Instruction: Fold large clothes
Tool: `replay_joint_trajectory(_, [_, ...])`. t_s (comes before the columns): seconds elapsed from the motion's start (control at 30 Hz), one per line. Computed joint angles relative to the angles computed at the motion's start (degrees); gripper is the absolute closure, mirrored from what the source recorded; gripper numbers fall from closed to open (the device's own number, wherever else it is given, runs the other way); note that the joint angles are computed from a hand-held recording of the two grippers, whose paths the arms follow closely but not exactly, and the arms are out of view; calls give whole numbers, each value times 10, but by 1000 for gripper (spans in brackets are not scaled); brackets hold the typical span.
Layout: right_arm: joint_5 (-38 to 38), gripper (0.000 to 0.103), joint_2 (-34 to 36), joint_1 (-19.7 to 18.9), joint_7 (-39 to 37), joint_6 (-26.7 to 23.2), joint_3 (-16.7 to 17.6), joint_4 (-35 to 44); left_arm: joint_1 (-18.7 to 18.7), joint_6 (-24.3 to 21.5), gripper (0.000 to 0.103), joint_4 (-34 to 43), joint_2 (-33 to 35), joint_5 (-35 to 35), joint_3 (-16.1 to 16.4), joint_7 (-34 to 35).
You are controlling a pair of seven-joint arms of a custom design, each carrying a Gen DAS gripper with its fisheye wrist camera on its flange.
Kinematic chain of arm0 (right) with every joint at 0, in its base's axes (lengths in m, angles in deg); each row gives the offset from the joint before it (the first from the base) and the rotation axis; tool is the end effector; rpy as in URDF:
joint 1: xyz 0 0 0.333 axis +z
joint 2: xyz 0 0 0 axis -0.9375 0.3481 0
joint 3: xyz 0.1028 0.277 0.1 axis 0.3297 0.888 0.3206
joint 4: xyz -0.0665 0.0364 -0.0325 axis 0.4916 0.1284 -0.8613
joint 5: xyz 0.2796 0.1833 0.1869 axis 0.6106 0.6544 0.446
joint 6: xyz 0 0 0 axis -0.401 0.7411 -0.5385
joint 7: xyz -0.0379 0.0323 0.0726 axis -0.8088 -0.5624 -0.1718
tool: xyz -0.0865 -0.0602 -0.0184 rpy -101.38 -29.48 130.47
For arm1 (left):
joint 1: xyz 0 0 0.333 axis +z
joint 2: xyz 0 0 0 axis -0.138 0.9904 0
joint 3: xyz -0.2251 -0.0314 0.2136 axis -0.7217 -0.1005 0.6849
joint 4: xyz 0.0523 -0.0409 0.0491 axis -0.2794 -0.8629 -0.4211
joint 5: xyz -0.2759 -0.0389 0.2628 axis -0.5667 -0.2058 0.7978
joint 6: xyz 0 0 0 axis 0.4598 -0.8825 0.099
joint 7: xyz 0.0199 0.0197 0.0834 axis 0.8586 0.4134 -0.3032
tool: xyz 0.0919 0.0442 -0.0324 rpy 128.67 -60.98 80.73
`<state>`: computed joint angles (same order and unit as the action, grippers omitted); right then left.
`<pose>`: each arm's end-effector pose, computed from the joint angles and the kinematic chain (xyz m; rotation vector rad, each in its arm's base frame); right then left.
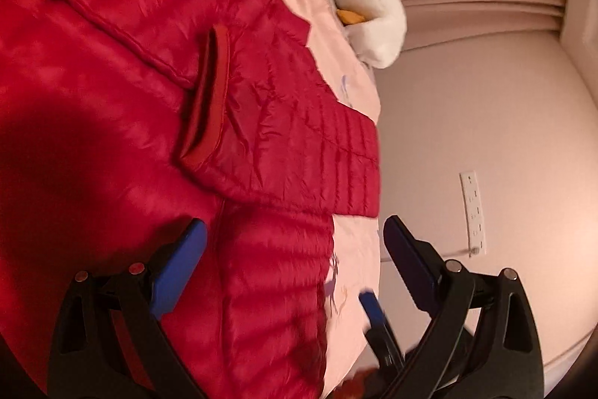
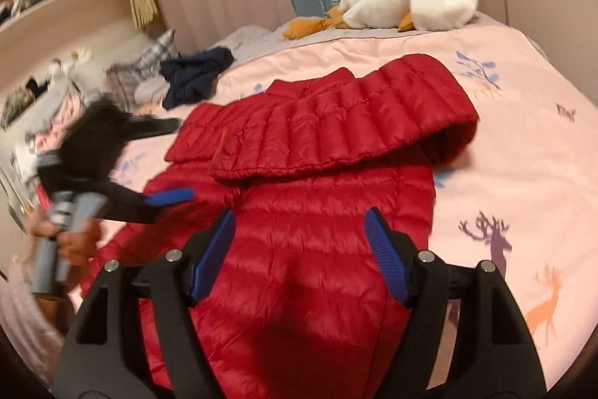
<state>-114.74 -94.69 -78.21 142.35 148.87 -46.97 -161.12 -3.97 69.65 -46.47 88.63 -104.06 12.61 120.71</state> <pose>0.4431 0.1405 0.5387 -1.1895 1.8934 -0.7537 0.7232 -0.1941 0.4899 1.3552 -1.7309 1.0453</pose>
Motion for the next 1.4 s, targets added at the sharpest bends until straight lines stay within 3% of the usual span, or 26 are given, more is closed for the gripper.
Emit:
replay_joint_trajectory(0.13, [-12,30,-22,-25,30,30,14,-19,-25,58,8,11,13,12,7,-31])
replay_joint_trajectory(0.23, [-6,29,-35,-42,35,43,26,-31,-22,120,8,-22,-2,-8,-2,-33])
replay_joint_trajectory(0.3, [14,29,-40,-40,24,46,23,-41,-23,152,21,-41,-15,-12,-2,-33])
replay_joint_trajectory(0.37, [28,29,-44,-44,13,44,28,-47,-28,153,51,-33,-12,3,2,-41])
replay_joint_trajectory(0.4, [33,29,-47,-47,9,44,32,-50,-29,153,58,-29,-10,9,2,-43])
replay_joint_trajectory(0.47, [43,29,-55,-55,3,46,39,-56,-40,150,83,-9,-1,36,11,-60])
replay_joint_trajectory(0.57, [62,29,-66,-65,-7,52,47,-65,-44,152,92,8,8,59,13,-71])
replay_joint_trajectory(0.87, [116,29,-91,-79,-40,47,66,-83,-48,199,94,79,-3,91,0,-2])
replay_joint_trajectory(1.03, [138,29,-94,-85,-53,50,74,-88,-37,217,94,119,4,101,6,-8])
replay_joint_trajectory(1.27, [151,29,-85,-76,-71,35,76,-83,-15,246,94,81,3,119,25,-46])
replay_joint_trajectory(1.4, [152,29,-81,-67,-74,24,71,-80,-22,213,94,114,37,167,43,-83])
